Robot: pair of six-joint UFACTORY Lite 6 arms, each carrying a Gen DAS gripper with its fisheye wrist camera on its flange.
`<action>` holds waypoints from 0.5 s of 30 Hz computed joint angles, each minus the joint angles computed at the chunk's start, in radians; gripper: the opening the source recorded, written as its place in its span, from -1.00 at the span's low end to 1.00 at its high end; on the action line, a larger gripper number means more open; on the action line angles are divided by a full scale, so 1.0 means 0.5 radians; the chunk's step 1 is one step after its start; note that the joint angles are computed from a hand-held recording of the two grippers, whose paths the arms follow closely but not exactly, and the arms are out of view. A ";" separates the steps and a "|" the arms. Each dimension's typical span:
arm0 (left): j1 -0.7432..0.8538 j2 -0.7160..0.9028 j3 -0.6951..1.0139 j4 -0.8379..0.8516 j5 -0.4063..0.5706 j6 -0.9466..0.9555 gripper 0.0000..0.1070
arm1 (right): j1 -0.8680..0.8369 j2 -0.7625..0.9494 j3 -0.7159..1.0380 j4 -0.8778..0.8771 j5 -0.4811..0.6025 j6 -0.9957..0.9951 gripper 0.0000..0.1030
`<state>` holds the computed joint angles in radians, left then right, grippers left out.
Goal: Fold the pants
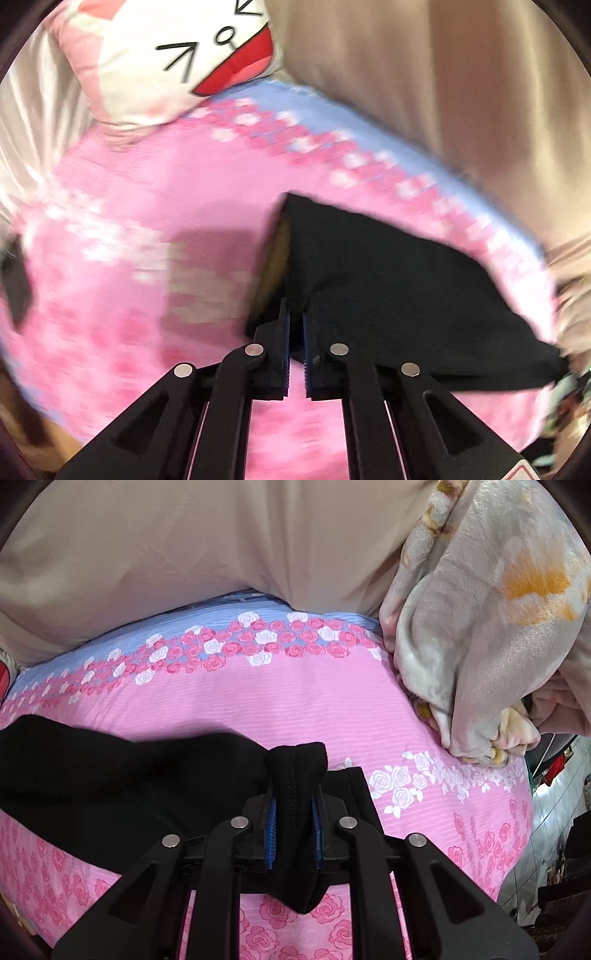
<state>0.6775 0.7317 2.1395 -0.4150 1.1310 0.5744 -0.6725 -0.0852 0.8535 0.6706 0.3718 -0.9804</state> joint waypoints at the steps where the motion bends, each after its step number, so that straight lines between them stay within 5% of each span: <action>1: -0.016 0.037 -0.024 0.109 -0.036 0.019 -0.88 | 0.010 0.038 -0.020 -0.027 -0.032 0.009 -0.73; 5: -0.122 0.073 -0.401 0.391 -0.410 -0.172 -0.73 | 0.027 0.207 -0.090 -0.057 -0.168 0.047 -0.60; 9: -0.142 -0.186 -0.707 0.473 -0.646 -0.490 -0.56 | -0.022 0.055 -0.212 -0.046 -0.246 0.090 -0.06; 12: -0.239 -0.529 -0.984 1.073 -0.843 -0.988 0.14 | -0.204 -0.156 -0.319 0.130 -0.166 -0.124 0.41; 15: -0.427 -0.824 -1.217 1.691 -0.941 -1.520 0.16 | -0.513 -0.280 -0.379 0.364 -0.003 -0.349 0.57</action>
